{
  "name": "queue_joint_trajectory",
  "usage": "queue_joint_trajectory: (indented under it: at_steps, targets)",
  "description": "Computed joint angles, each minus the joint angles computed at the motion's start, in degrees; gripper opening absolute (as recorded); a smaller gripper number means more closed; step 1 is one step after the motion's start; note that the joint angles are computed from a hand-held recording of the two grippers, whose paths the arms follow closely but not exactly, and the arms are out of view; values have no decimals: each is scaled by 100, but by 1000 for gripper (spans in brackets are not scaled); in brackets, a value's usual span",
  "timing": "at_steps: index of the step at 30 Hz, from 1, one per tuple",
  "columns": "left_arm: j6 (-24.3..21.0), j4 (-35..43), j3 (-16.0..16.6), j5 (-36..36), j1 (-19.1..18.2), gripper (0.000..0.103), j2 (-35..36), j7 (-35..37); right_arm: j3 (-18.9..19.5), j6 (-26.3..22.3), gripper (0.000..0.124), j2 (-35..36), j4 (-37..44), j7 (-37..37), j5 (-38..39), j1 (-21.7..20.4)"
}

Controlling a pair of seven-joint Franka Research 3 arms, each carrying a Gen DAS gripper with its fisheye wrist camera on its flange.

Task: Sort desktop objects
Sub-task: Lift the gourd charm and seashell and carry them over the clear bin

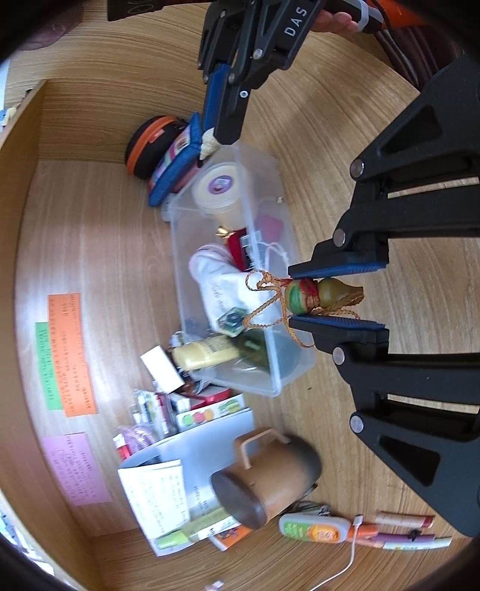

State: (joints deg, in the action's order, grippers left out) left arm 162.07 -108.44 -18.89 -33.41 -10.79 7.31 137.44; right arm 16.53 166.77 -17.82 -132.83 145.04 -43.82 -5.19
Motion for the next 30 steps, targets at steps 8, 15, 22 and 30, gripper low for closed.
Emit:
queue_joint_trajectory:
  at_steps: [8, 15, 22, 30]
  targets:
    - [81, 414, -54, 130, 13, 19, 244, -59, 53, 65, 17, -35, 104, 207, -216, -186]
    - [74, 907, -175, 522, 114, 19, 574, -419, 39, 108, 17, 73, 310, 466, -524, -305]
    - [-204, 1581, -330, 911, 183, 19, 1047, -742, -208, 200, 17, 447, 657, 552, -654, -150]
    - [-588, 2282, -332, 1724, -11, 19, 1694, -1256, -777, 319, 17, 1074, 1048, 115, -267, 388]
